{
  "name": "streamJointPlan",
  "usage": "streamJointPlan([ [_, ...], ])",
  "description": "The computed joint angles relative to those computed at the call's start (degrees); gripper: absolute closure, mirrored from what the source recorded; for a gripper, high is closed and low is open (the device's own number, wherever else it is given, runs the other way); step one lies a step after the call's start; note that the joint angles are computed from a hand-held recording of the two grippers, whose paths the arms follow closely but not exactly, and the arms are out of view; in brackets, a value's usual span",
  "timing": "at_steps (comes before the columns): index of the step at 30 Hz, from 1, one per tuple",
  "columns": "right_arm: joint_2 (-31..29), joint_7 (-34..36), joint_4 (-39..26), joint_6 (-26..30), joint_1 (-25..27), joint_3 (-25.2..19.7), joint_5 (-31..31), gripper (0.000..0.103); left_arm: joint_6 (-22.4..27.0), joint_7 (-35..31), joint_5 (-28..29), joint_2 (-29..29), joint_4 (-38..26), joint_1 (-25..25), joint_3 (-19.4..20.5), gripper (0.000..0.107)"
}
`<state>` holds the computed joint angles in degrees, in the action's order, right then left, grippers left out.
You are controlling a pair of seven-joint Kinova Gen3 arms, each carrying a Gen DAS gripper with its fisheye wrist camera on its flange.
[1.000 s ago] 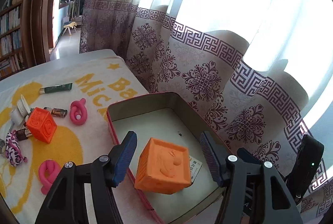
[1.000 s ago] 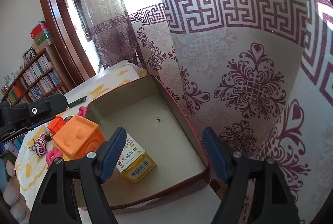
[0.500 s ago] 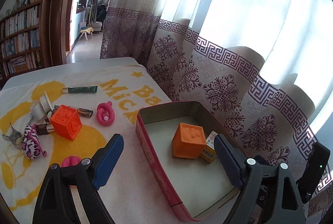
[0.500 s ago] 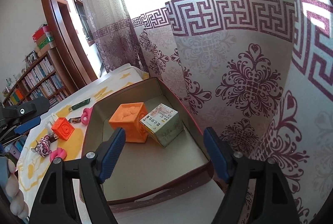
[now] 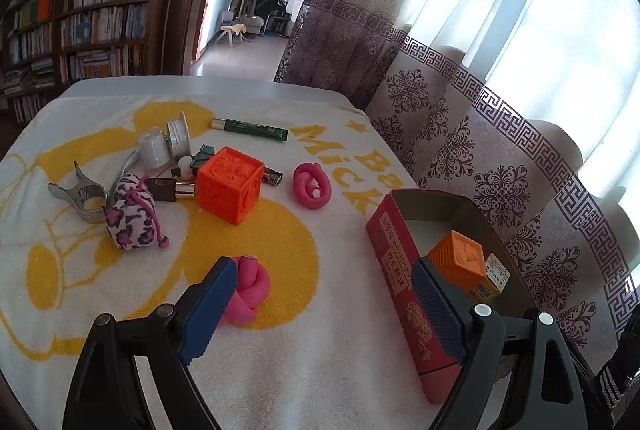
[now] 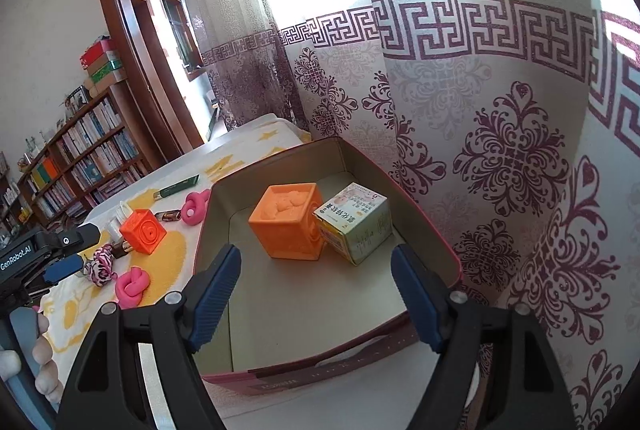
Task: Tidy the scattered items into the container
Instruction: 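Withdraw both tools from the tin back over the table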
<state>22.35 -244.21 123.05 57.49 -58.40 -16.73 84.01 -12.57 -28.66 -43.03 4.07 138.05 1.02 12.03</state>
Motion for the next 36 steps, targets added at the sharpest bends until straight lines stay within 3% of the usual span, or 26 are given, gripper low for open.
streamJointPlan([
  [6,0.44,2.02,-1.87,-0.10,-0.81,-0.28,1.68,0.021,-1.06,1.19,-1.28,-1.09,2.38,-3.62,-4.06,0.017],
  [12,1.44,6.09,-5.04,-1.83,-1.02,-0.10,3.80,0.020,-3.21,8.28,-9.53,-0.76,4.03,-8.96,-7.30,0.017],
  [19,3.69,11.38,-9.60,-5.89,-1.05,0.69,4.74,0.020,-5.82,10.49,-14.44,0.11,5.55,-14.54,-10.70,0.017],
  [29,7.00,22.14,-16.03,-11.15,-2.70,3.22,2.24,0.020,-9.63,14.15,-21.53,3.19,5.01,-22.68,-11.85,0.017],
  [36,9.57,26.79,-19.70,-16.94,-2.72,5.24,0.44,0.020,-8.36,11.36,-20.29,4.92,3.95,-25.47,-12.03,0.017],
])
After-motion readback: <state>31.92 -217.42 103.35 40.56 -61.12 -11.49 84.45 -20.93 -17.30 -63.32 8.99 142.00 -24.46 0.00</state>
